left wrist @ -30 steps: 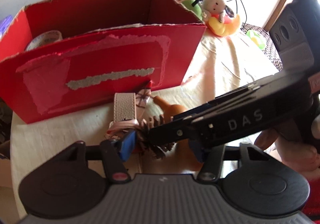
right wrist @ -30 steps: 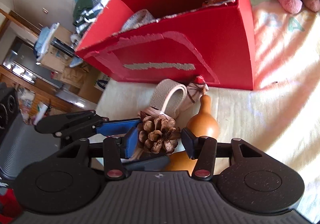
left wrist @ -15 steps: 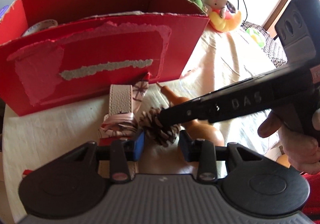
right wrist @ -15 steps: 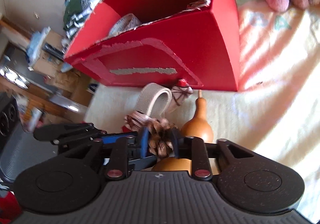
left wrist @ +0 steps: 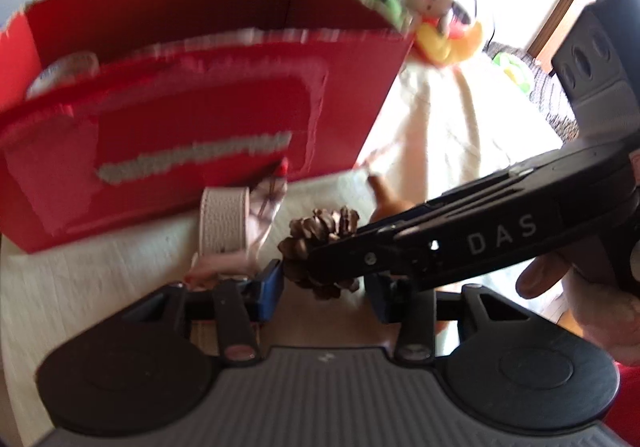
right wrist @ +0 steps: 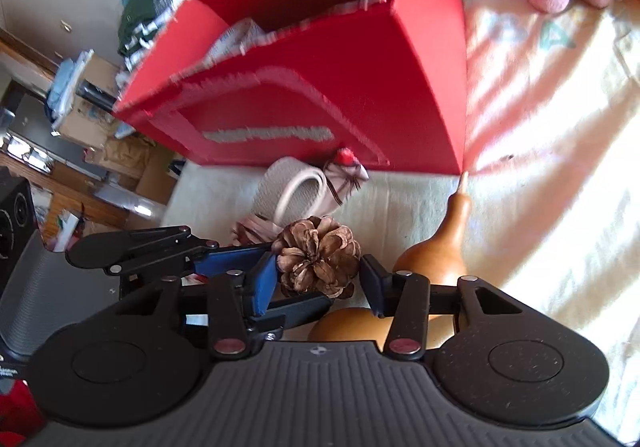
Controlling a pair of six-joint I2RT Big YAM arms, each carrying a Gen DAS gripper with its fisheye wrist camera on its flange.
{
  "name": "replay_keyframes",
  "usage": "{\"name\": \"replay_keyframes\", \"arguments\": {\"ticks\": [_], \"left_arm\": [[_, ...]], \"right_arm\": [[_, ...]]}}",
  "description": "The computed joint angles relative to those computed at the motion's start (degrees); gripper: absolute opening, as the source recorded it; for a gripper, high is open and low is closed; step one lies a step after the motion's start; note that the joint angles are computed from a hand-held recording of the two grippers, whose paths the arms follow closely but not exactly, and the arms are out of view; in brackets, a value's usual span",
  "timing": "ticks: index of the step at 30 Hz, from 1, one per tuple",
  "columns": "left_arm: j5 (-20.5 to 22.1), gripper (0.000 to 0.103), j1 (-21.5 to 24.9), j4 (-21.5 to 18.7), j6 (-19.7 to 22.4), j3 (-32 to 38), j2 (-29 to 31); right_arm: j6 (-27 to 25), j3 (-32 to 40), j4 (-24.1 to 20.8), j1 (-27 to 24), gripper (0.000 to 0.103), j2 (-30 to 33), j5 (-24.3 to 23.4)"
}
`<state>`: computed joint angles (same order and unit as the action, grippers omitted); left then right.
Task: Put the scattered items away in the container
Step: 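Carry the pine cone with the right tool into the container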
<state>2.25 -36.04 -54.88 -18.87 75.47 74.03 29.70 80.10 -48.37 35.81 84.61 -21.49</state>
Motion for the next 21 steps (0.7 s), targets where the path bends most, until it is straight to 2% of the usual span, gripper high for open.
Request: {"name": "replay_keyframes", "arguments": {"ticks": [7,12,14,17,21], "left_arm": [[-0.6,0.045,-0.6,0.9,3.4,5.4,-1.8],[-1.3,0.045,1.3,3.1,6.6,10.4,-1.5],[-1.5,0.045,3.2,3.2,8.4,12.5,-0.6],[-1.4,0.045,7.0,1.8,11.0,15.2,1.8],[2.7,0.045,13.1,-1.9,12.8,16.8,5.8]], "right_arm": [[-2.3,4.1,-1.6,-0.9,0.048,-3.6,2.0],[-2.6,8.7,2.2,-2.1,0.048,-2.9,1.1],[-2.9,11.9,3.8,-2.1,0.048,-0.2,0.8],[-4.3,18.7,3.9,-1.3,0.048,6.0,1.5],[-4.6,30.7,-2.8,0.0,0.048,16.8,1.3]]}}
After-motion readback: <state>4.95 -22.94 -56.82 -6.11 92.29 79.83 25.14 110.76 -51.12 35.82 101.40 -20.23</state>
